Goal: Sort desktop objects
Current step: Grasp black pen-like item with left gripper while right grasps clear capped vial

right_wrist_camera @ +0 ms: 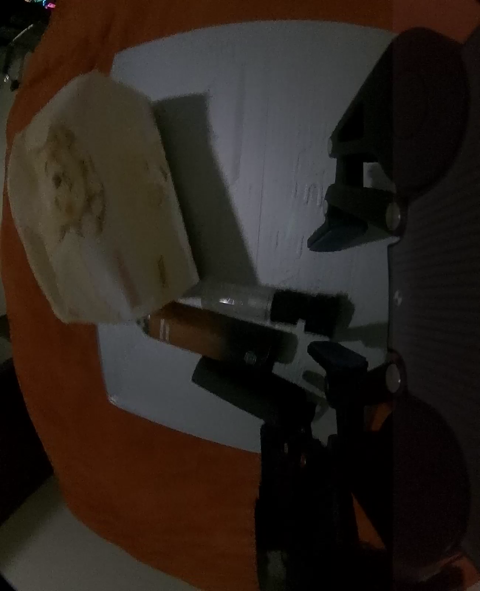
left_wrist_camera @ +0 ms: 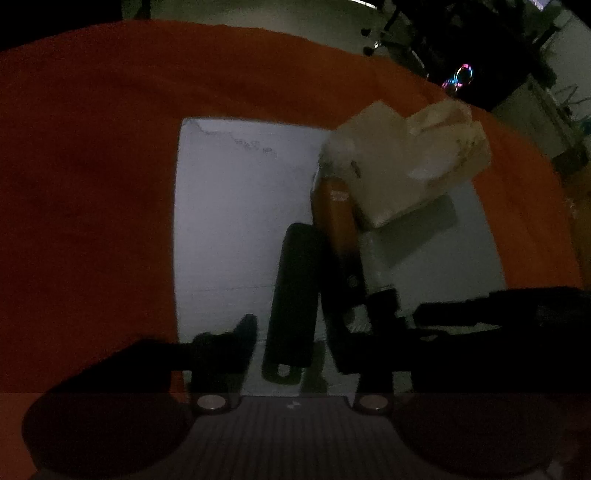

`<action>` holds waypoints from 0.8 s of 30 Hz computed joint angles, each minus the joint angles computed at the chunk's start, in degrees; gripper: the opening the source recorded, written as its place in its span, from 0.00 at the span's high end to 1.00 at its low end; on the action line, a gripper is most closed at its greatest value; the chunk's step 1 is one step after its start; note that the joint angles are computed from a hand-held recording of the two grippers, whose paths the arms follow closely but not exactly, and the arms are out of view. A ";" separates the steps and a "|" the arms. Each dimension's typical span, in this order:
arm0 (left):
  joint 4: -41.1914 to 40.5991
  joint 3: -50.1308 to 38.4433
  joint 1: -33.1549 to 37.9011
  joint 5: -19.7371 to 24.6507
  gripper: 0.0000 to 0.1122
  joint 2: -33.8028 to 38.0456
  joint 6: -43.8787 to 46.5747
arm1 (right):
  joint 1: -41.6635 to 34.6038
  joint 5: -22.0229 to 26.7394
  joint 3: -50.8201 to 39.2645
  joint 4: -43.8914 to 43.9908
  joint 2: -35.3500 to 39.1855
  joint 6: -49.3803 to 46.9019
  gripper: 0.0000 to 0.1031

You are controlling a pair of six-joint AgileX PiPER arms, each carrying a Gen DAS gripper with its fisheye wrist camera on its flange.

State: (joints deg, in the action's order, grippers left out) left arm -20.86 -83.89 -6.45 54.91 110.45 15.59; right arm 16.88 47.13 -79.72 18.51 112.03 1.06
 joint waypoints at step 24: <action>4.19 1.61 -1.66 3.33 0.68 -3.80 -4.44 | -6.10 1.72 10.41 -9.20 -9.56 -1.65 0.61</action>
